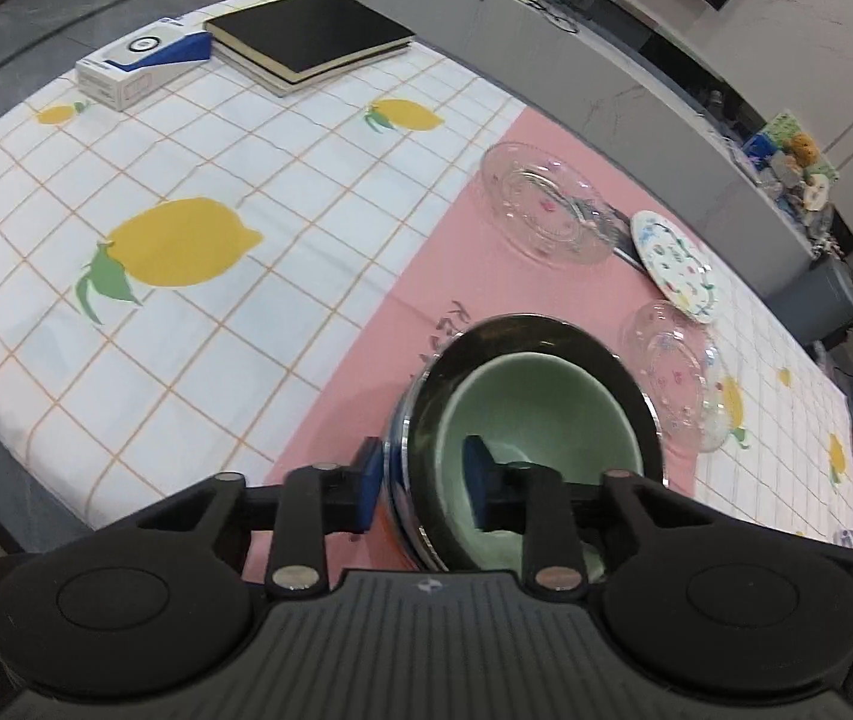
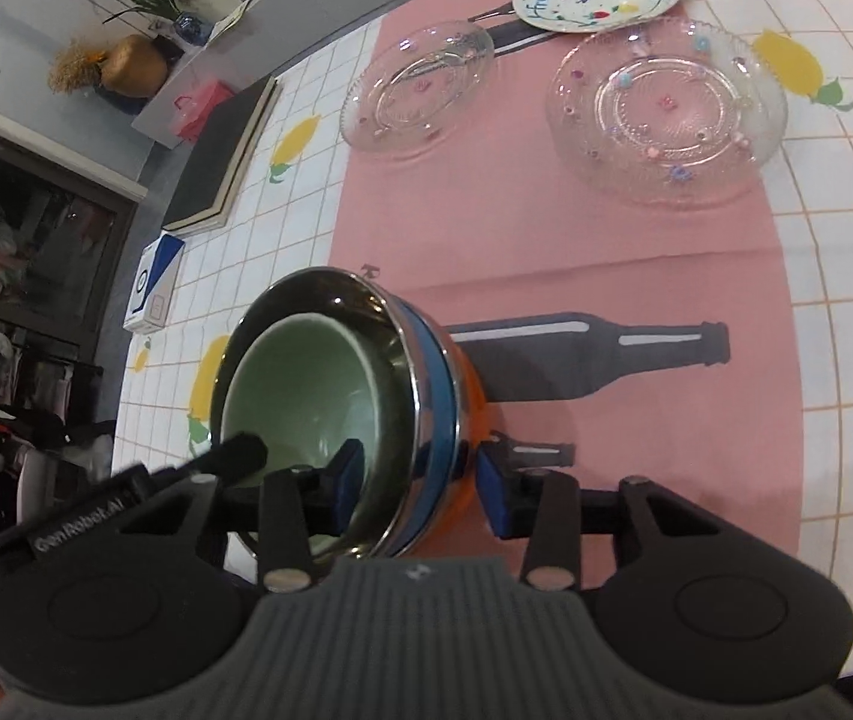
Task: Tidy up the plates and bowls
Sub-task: 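Open the left gripper to release the green bowl and withdraw, then move the left gripper to the rim of a clear dotted glass plate and close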
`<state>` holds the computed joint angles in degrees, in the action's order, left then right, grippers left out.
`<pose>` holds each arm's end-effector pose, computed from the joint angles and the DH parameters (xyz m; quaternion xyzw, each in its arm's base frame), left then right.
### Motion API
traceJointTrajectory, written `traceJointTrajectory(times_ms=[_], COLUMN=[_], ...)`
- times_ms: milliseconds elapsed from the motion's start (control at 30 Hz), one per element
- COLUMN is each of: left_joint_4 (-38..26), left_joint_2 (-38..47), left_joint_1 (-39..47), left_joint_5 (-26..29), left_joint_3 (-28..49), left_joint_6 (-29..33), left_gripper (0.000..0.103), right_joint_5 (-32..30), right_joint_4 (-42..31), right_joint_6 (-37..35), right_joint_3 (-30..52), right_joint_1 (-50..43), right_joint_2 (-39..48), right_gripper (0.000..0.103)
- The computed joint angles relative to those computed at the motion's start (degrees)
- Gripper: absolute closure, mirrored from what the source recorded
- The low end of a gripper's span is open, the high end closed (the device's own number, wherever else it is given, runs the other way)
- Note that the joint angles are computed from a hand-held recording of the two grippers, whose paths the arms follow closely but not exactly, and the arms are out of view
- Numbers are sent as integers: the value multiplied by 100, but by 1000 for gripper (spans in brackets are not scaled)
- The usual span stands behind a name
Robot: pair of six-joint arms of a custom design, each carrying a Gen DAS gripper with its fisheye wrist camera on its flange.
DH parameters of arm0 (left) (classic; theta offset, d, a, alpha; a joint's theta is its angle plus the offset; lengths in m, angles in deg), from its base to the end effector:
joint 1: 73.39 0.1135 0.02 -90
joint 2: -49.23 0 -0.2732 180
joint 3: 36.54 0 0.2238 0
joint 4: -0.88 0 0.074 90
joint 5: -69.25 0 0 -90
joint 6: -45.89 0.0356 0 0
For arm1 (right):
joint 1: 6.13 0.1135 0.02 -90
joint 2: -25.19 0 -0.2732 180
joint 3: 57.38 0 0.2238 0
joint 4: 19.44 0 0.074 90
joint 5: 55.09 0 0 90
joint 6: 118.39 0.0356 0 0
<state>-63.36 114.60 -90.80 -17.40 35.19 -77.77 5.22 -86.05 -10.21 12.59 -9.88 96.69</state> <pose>0.1776 -0.0579 0.2939 -0.1278 0.9521 -0.1445 0.2374 0.1968 0.0048 0.2692 0.1328 0.9410 0.2726 0.1502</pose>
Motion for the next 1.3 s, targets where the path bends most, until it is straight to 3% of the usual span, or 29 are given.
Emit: traceJointTrajectory(times_ms=[533, 700, 933, 1133, 1300], left_joint_4=[-35, 3, -42, -155, -108], left_joint_2=[579, 661, 539, 924, 1525], left_joint_1=[713, 954, 841, 778, 684], left_joint_5=[-52, 179, -173, 181, 487], left_joint_3=[470, 506, 842, 1812, 2642], left_joint_6=[468, 618, 700, 1209, 1752], left_gripper=[81, 81, 66, 64, 64], right_joint_5=[476, 453, 473, 277, 388], right_joint_4=[439, 522, 251, -75, 162], right_joint_6=[472, 384, -290, -1028, -1385], right_joint_3=[609, 696, 789, 1247, 1550], right_joint_1=[972, 1023, 790, 55, -447], right_joint_2=[792, 953, 588, 302, 521], right_gripper=[65, 62, 54, 53, 54])
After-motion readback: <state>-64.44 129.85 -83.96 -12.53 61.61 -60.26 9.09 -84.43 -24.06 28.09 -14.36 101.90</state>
